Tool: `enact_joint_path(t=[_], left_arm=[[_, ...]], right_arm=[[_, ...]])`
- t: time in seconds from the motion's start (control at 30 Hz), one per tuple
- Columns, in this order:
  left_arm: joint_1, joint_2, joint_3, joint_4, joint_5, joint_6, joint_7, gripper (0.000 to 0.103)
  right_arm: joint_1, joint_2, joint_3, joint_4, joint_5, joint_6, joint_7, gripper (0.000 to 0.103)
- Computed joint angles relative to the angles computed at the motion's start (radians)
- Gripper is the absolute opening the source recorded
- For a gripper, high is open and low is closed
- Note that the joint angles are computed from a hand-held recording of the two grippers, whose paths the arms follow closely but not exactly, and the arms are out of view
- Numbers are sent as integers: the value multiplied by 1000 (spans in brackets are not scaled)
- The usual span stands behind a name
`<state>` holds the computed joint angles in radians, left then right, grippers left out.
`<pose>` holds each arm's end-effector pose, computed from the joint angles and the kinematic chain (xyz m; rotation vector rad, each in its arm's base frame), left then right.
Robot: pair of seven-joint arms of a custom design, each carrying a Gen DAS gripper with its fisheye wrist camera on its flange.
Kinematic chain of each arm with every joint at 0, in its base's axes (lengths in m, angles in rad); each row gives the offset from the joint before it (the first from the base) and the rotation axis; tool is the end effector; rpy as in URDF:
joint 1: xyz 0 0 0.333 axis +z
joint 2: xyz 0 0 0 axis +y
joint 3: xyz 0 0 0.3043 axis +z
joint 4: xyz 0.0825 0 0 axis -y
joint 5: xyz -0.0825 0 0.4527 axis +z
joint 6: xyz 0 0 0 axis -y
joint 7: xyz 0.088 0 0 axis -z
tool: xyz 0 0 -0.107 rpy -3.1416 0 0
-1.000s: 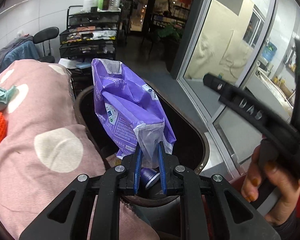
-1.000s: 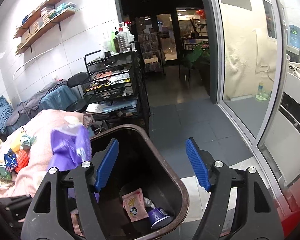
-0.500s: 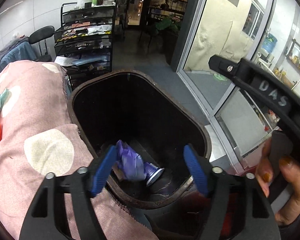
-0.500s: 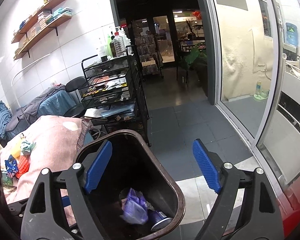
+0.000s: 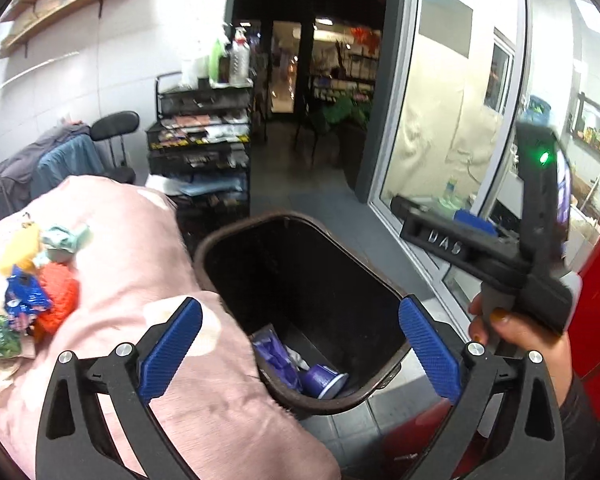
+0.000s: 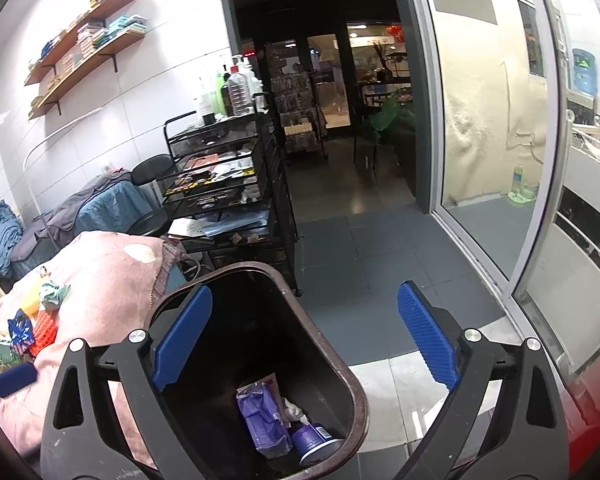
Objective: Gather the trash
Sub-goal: 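Return both tools to the bedspread toward the green juice carton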
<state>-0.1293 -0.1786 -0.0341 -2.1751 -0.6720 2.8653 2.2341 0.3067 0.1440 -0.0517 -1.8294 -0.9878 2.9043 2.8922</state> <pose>0.6044 -0.0655 0.5226 -1.4920 1.9434 -1.0591 0.6660 0.2274 0.5023 -1.3894 1.6991 -0.7814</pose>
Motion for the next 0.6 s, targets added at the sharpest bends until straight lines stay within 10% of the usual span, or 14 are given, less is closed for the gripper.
enact_joint_path(t=[0.2, 0.6], left_arm=[[-13, -49, 37, -45, -100, 51, 22, 98], [36, -135, 98, -161, 68, 199, -193, 98]], right_arm=[[15, 14, -2, 10, -26, 38, -15, 94], [81, 70, 4, 42, 147, 176, -252, 97]])
